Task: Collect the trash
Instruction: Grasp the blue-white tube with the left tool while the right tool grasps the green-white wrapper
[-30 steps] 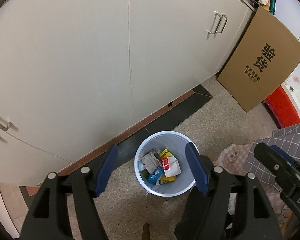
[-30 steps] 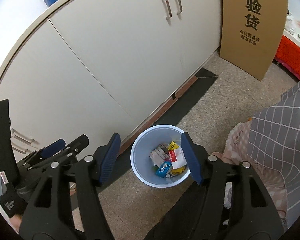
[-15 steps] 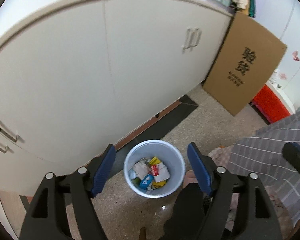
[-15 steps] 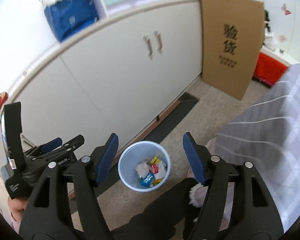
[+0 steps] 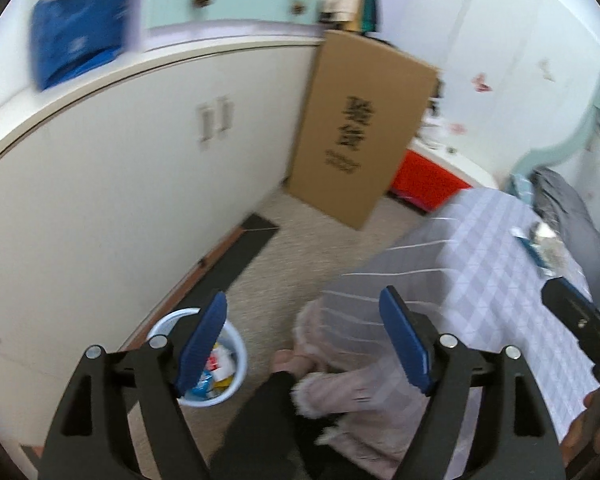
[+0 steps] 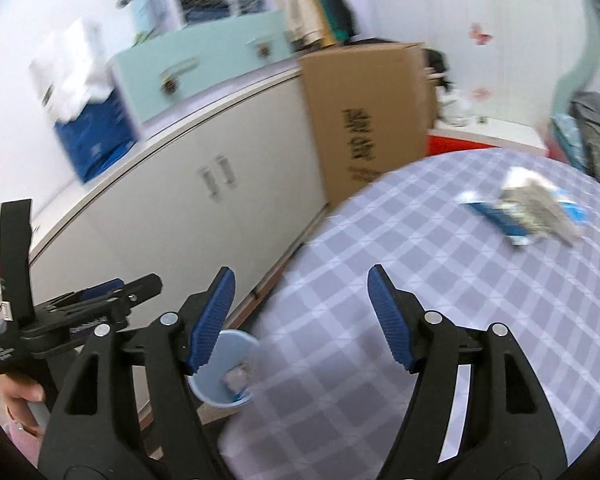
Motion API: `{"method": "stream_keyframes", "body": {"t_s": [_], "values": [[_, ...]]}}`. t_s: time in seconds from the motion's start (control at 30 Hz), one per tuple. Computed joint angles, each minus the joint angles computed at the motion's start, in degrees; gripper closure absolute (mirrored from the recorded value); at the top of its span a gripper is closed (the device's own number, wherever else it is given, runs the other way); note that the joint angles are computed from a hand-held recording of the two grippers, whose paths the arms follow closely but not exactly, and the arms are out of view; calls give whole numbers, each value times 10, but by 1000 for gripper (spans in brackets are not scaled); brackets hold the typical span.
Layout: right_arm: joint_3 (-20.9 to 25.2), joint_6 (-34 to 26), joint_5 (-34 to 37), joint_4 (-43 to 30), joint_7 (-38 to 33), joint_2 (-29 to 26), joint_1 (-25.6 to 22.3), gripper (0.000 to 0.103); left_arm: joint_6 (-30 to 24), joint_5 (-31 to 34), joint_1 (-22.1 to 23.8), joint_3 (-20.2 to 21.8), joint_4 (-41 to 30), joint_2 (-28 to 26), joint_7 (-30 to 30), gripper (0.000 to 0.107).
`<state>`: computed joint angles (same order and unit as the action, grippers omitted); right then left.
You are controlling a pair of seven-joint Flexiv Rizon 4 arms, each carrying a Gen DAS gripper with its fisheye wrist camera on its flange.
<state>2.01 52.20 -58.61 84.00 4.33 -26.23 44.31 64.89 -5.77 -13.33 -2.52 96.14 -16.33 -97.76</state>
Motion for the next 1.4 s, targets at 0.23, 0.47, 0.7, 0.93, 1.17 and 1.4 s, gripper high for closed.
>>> {"method": "stream_keyframes", "body": {"t_s": [0.23,0.47,0.7,0.93,1.17,1.4], "values": [[15,5,-49,154,115,111,-74,35,-47,2,-52,-38,-110,-63,18,30],[26,135,-18,219,169,124,-171,40,-118,8,-115,-45,-263,-166,15,30],[11,177,49,197,113,89,-184,41,-180,-4,-154,-37,-418,-268,-8,30],[-21,201,-9,224,184,104,-189,41,-235,-10,-173,-21,-563,-361,-48,30],[-17,215,-23,221,187,99,-203,41,-296,15,-197,1,-692,-431,-38,44],[-5,174,3,202,142,91,-194,40,-375,62,-221,45,-823,-489,-9,77]]}}
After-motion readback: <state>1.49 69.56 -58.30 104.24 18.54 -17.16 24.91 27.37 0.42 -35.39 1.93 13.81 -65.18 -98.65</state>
